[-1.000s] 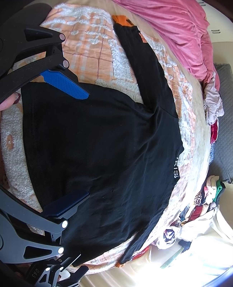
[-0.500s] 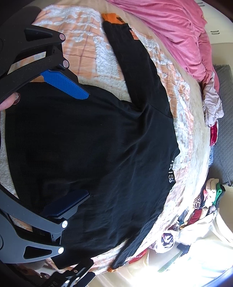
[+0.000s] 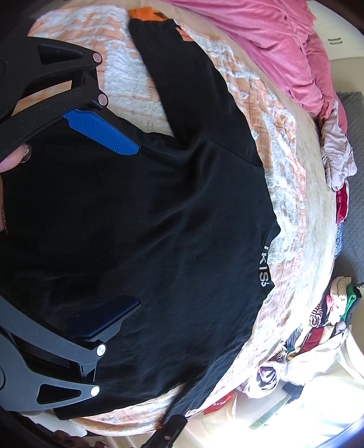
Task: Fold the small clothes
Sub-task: 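Move the right tool to the orange-cuffed sleeve and grasp the cuff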
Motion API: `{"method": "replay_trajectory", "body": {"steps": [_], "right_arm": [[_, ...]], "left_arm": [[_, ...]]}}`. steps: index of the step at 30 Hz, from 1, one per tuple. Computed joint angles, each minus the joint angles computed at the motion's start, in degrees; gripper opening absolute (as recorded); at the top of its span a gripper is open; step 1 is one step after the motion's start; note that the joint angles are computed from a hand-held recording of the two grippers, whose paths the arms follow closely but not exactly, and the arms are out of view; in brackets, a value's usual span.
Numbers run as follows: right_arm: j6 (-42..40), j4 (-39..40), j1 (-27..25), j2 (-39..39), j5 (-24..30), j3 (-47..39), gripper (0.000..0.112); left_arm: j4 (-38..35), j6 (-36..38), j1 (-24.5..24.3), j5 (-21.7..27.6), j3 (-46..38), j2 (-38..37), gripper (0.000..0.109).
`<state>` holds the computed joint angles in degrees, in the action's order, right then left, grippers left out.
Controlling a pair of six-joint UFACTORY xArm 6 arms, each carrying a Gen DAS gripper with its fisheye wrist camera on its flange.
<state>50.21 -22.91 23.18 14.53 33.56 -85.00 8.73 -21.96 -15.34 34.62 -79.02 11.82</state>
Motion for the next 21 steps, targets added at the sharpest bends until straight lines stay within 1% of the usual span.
{"method": "replay_trajectory", "body": {"steps": [2,7,10,16,19,21], "right_arm": [[0.0,1.0,-1.2,2.2,0.7,-2.9,0.099],[1.7,2.9,-4.4,6.4,3.1,-8.0,0.099],[3.8,2.9,-6.5,7.9,3.8,-9.4,0.099],[5.4,3.5,-9.6,10.2,5.0,-11.4,0.099],[6.9,3.6,-11.2,10.3,4.8,-11.1,0.099],[8.9,3.1,-12.3,10.0,4.7,-10.2,0.099]], "left_arm": [[-1.2,2.0,0.1,1.3,-3.2,2.4,0.095],[-2.7,4.3,0.4,4.1,-10.3,7.5,0.095],[-3.4,5.1,0.5,5.5,-14.2,10.2,0.095],[-6.6,7.7,0.5,9.7,-24.4,17.3,0.095],[-7.2,7.8,0.5,12.4,-31.1,21.8,0.095],[-7.3,7.9,0.4,15.1,-37.2,25.7,0.095]]}}
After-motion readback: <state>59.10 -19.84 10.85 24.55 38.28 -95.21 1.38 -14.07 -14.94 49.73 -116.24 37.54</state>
